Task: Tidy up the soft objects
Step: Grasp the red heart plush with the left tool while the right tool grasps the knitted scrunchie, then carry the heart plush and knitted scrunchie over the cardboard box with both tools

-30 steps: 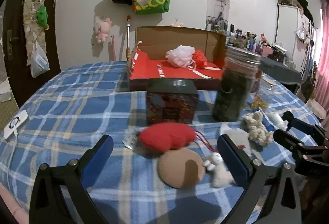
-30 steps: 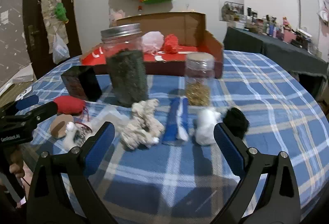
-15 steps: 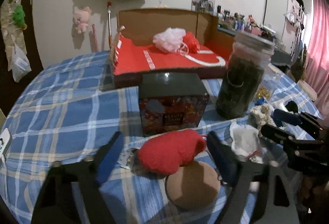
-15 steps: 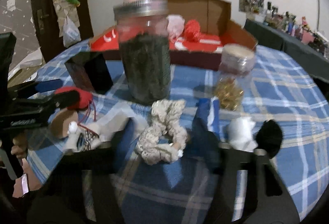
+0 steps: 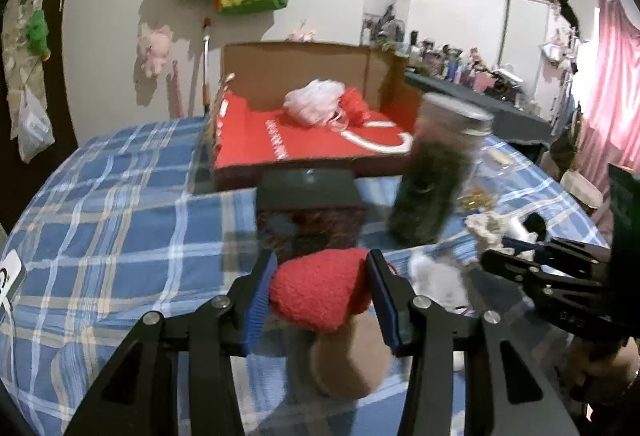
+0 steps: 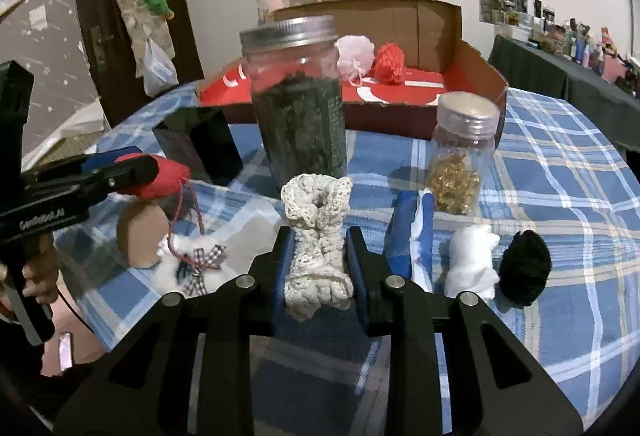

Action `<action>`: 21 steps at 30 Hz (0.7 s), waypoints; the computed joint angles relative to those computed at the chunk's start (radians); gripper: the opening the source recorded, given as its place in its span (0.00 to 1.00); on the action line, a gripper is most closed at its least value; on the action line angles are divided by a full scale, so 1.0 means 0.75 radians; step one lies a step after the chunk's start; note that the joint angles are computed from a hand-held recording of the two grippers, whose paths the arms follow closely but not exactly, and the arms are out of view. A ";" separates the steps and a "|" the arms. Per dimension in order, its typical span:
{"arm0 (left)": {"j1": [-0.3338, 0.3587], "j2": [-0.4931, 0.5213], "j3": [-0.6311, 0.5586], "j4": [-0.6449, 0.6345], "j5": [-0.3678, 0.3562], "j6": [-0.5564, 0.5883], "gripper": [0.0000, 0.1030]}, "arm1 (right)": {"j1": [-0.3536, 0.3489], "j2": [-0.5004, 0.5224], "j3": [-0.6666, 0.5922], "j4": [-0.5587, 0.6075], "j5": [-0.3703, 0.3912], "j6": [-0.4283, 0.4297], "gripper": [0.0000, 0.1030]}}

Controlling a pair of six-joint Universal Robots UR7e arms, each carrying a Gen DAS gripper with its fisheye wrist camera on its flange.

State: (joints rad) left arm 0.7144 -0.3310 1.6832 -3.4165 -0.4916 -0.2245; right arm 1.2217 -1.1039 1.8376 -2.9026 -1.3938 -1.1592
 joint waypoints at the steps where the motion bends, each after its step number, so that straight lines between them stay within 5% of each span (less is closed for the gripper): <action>1: -0.007 0.007 -0.006 -0.018 -0.003 0.017 0.47 | -0.001 -0.005 -0.003 0.014 0.006 0.003 0.25; 21: -0.039 0.084 -0.161 -0.265 -0.197 0.228 0.47 | -0.014 -0.044 -0.070 0.093 0.063 0.020 0.25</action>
